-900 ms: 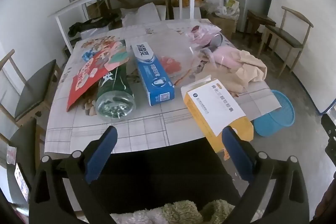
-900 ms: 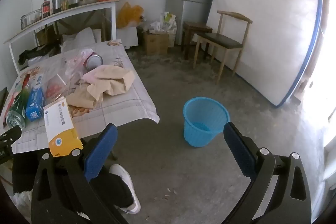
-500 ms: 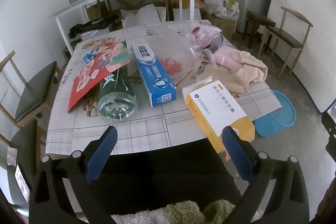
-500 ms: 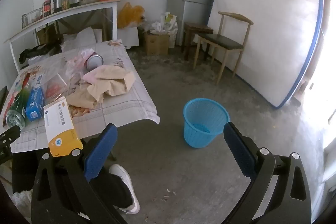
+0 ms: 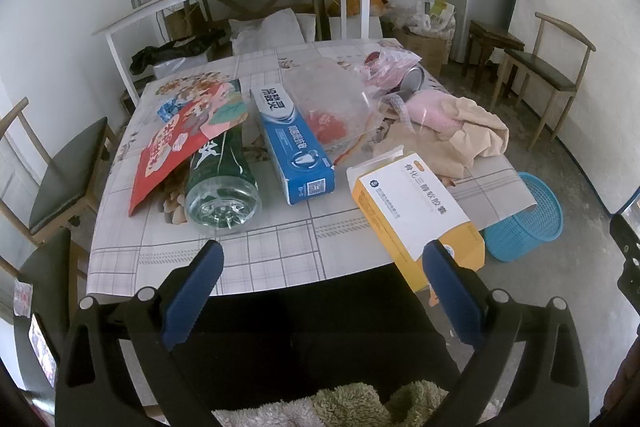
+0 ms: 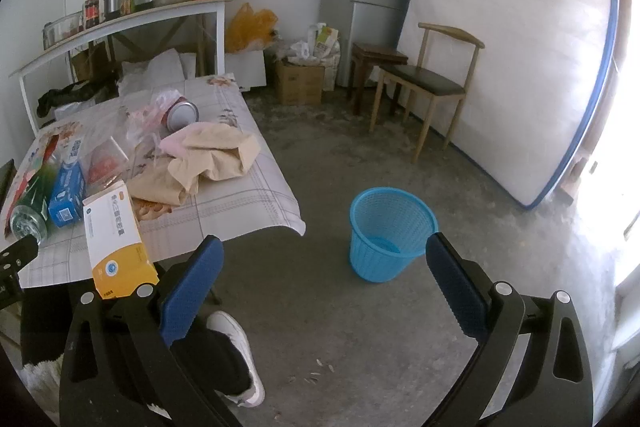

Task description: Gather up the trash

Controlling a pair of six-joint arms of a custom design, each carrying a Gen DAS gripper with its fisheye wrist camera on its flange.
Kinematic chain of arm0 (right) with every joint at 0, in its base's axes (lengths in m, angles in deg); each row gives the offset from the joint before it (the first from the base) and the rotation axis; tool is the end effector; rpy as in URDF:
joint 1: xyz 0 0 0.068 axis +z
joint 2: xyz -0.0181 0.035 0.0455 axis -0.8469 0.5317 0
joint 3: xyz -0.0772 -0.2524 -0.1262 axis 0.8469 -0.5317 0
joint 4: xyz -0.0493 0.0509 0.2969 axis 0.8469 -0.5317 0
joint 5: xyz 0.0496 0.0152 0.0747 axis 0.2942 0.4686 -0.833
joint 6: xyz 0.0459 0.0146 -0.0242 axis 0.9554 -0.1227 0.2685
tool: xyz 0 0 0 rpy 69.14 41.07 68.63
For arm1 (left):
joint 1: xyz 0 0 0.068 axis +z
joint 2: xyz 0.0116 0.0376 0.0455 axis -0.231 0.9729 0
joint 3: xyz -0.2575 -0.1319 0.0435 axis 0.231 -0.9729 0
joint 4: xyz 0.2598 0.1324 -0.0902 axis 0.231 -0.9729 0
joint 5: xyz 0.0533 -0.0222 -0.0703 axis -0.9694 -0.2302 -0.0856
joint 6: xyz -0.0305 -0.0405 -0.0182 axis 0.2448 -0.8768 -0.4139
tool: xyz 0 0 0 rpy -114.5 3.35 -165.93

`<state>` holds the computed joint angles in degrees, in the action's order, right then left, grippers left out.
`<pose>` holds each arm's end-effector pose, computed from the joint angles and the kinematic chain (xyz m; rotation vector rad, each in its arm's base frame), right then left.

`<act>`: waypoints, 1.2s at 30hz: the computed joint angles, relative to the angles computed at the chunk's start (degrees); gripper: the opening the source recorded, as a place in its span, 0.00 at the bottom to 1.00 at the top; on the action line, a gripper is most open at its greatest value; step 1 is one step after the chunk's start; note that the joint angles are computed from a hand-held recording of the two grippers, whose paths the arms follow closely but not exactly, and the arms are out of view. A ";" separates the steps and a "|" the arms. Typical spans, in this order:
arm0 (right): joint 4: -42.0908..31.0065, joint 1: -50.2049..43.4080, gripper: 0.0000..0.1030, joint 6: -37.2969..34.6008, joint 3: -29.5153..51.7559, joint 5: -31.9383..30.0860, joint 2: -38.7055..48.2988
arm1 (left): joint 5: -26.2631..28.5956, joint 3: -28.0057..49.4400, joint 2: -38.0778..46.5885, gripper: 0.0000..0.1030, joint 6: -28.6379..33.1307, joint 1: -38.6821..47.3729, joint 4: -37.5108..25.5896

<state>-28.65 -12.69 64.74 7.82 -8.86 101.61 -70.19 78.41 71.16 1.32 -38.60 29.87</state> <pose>0.1924 0.1538 0.2562 0.7215 2.1586 -0.4779 0.3054 -0.1408 0.2585 0.4804 2.3586 -0.1080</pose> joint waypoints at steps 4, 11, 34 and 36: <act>0.05 -0.02 0.93 -0.15 -0.02 0.03 0.09 | 0.09 -0.01 0.01 0.95 0.08 0.09 -0.04; -0.25 0.02 0.93 -0.01 0.29 0.05 0.37 | 0.06 0.02 0.05 0.95 0.05 0.03 -0.02; 1.00 0.00 0.93 -0.64 0.83 -0.04 1.69 | 0.45 -0.05 0.62 0.95 -0.22 0.45 0.22; 1.09 0.01 0.93 -0.71 0.89 -0.09 1.78 | 0.45 -0.03 0.64 0.95 -0.24 0.45 0.20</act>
<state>-27.56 -12.68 64.04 8.71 -8.95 103.39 -69.74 78.38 71.79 1.08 -38.14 30.07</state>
